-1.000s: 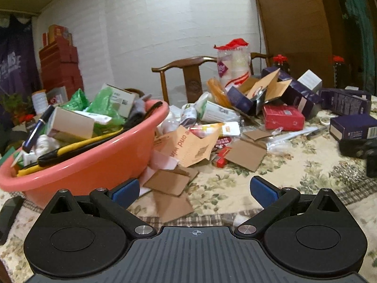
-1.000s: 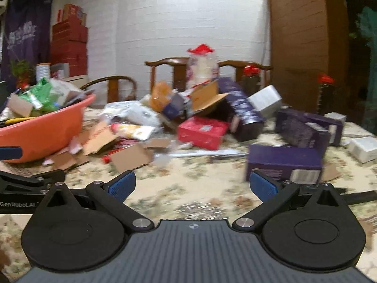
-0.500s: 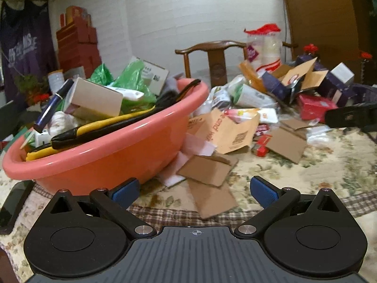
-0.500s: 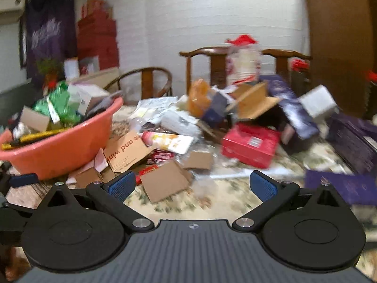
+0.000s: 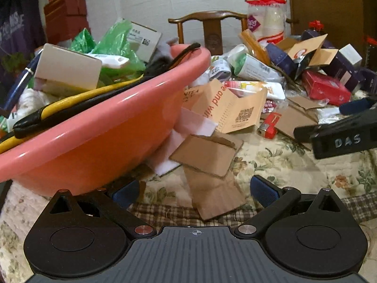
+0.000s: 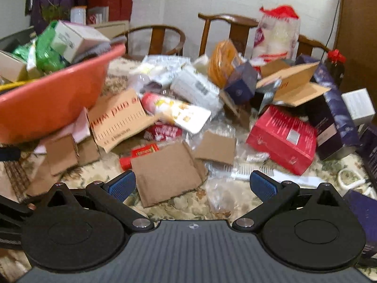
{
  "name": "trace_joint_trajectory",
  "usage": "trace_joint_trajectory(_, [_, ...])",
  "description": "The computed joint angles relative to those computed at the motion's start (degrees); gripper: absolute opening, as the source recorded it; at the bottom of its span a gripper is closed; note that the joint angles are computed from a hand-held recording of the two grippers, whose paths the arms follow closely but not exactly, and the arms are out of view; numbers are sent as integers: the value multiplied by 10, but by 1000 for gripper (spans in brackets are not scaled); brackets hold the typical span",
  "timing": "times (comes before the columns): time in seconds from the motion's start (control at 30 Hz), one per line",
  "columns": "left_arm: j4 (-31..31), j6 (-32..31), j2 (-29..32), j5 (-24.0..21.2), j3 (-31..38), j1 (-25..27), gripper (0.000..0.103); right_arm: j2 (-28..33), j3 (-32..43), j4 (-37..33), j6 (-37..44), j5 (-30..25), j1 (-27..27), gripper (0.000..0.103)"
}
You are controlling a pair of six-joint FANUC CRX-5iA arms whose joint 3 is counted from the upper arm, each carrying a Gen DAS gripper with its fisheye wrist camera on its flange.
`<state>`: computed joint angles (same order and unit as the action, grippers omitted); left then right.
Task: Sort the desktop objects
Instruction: 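Close the right gripper on a cardboard piece while the left gripper grasps another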
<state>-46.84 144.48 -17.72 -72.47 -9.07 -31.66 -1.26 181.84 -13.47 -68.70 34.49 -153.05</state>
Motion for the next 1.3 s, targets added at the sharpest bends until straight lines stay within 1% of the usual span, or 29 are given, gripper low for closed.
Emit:
trace_joint_trajectory(0.07, [-2, -6, 4, 1, 3, 2, 103, -12, -13, 7, -10, 12, 1, 103])
trace_joint_trajectory(0.17, [-7, -11, 13, 0, 9, 3, 103, -27, -21, -28, 7, 25, -3, 103])
trace_joint_trajectory(0.23, [-3, -12, 14, 5, 9, 8, 102, -39, -36, -18, -2, 34, 3, 103])
trace_joint_trajectory(0.4, [25, -21, 1, 33, -2, 37, 102, -51, -32, -57, 23, 23, 4, 103])
trace_joint_trajectory(0.57, [23, -20, 1, 34, -3, 36, 101, -49, -27, -73, 37, 25, 1, 102])
trace_joint_trajectory(0.6, [20, -20, 1, 34, -3, 33, 100, -48, -25, -77, 39, 24, 0, 101])
trace_joint_trajectory(0.67, [24, -31, -8, 54, -12, 33, 86, -42, -17, -79, 38, 16, -1, 96])
trace_joint_trajectory(0.7, [24, -34, -10, 59, -14, 31, 83, -39, -12, -82, 39, 11, -2, 91])
trace_joint_trajectory(0.73, [18, -34, -8, 55, -12, 25, 78, -36, -7, -88, 43, 7, -4, 86])
trace_joint_trajectory(0.77, [18, -39, -9, 59, -13, 24, 67, -34, -1, -96, 49, 3, -6, 83])
trace_joint_trajectory(0.8, [31, -48, -15, 74, -18, 31, 60, -31, 3, -99, 52, -1, -7, 77])
trace_joint_trajectory(0.83, [47, -55, -22, 90, -24, 40, 48, -30, 6, -106, 60, -1, -10, 77])
trace_joint_trajectory(0.87, [50, -54, -22, 91, -23, 40, 45, -28, 12, -119, 72, -3, -12, 77])
trace_joint_trajectory(0.9, [36, -47, -16, 80, -18, 28, 45, -27, 15, -126, 82, -4, -13, 75])
trace_joint_trajectory(0.93, [28, -42, -13, 75, -16, 20, 44, -25, 17, -125, 83, -6, -14, 70])
trace_joint_trajectory(0.97, [26, -37, -12, 73, -15, 18, 44, -23, 19, -123, 82, -8, -14, 70])
trace_joint_trajectory(1.1, [34, -22, -18, 80, -20, 22, 43, -16, 36, -156, 118, -11, -20, 69])
trace_joint_trajectory(1.2, [38, -18, -23, 85, -23, 21, 42, -9, 52, -195, 139, -11, -27, 69])
trace_joint_trajectory(1.3, [23, -14, -24, 74, -20, 2, 42, 0, 70, -232, 153, -12, -34, 68])
